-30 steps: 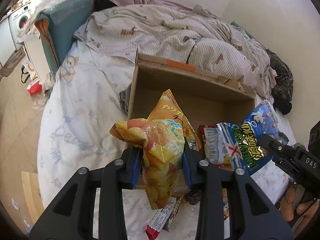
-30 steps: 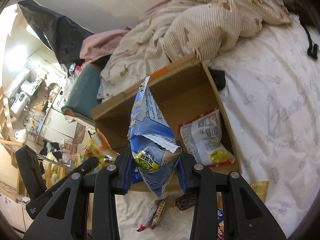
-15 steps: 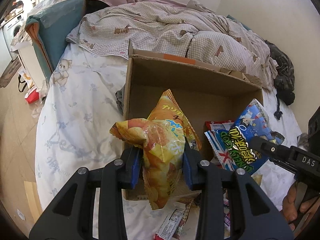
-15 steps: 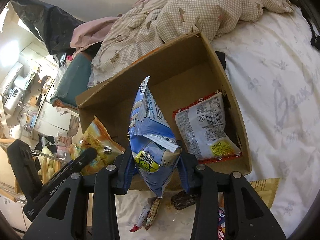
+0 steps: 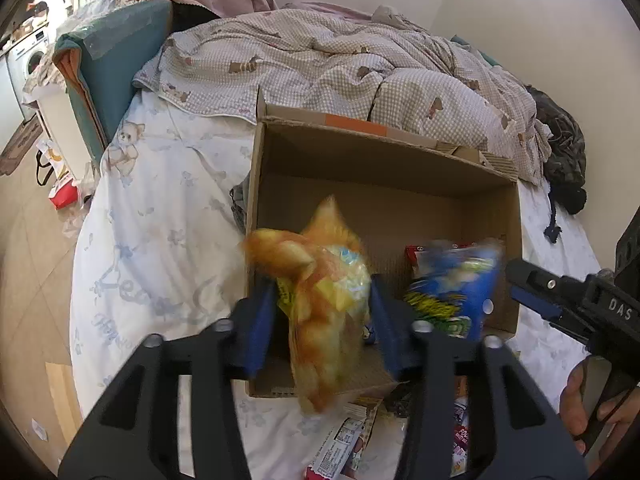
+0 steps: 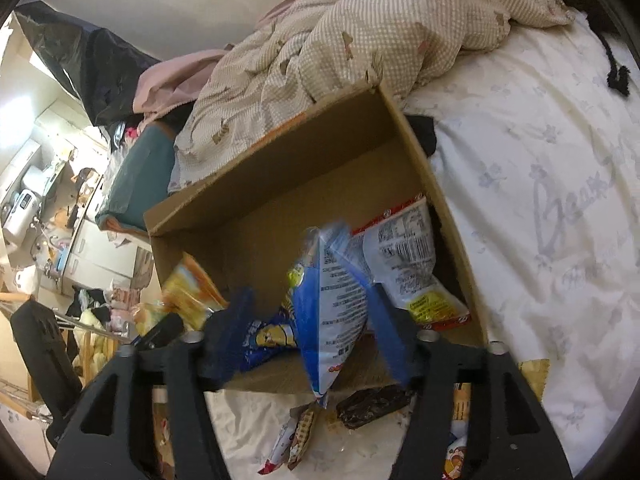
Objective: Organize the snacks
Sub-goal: 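Carry both bags over the box and open both tools to drop them inside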
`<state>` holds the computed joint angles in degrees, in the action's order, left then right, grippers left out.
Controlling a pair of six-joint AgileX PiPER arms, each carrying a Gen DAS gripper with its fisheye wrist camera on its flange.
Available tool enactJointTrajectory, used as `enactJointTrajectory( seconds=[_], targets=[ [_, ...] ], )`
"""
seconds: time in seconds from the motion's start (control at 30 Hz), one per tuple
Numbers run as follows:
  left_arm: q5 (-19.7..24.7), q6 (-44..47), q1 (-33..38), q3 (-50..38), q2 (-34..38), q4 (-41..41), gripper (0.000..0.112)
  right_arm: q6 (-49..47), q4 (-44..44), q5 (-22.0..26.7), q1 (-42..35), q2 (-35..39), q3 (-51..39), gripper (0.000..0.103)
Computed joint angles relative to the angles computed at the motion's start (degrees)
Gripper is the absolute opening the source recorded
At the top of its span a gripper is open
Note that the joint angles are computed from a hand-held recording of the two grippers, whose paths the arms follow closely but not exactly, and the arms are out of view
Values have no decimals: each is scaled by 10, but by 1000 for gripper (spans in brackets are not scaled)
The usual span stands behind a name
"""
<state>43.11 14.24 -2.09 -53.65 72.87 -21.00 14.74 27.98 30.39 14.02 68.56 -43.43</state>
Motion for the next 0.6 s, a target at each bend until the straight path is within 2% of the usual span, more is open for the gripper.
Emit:
enactJointTrajectory(
  seconds=[0.03, 0.07, 0.1, 0.2, 0.37, 0.6],
  targets=[
    [2, -11, -2, -2, -2, 9, 63, 18, -19, -3, 3, -4, 0, 77],
    [4, -23, -4, -6, -3, 19, 76, 41, -43, -4, 8, -3, -5, 82],
    [2, -27, -5, -5, -8, 21, 82, 68, -69, -3, 13, -3, -7, 82],
    [-11, -24, -5, 1, -23, 19, 82, 71, -73, -2, 5, -4, -5, 82],
    [-8, -23, 1, 1, -19, 19, 83, 63, -68, 2, 0, -3, -7, 82],
    [-18, -52, -3, 10, -27, 54, 82, 66, -81, 5, 7, -8, -13, 82]
  ],
)
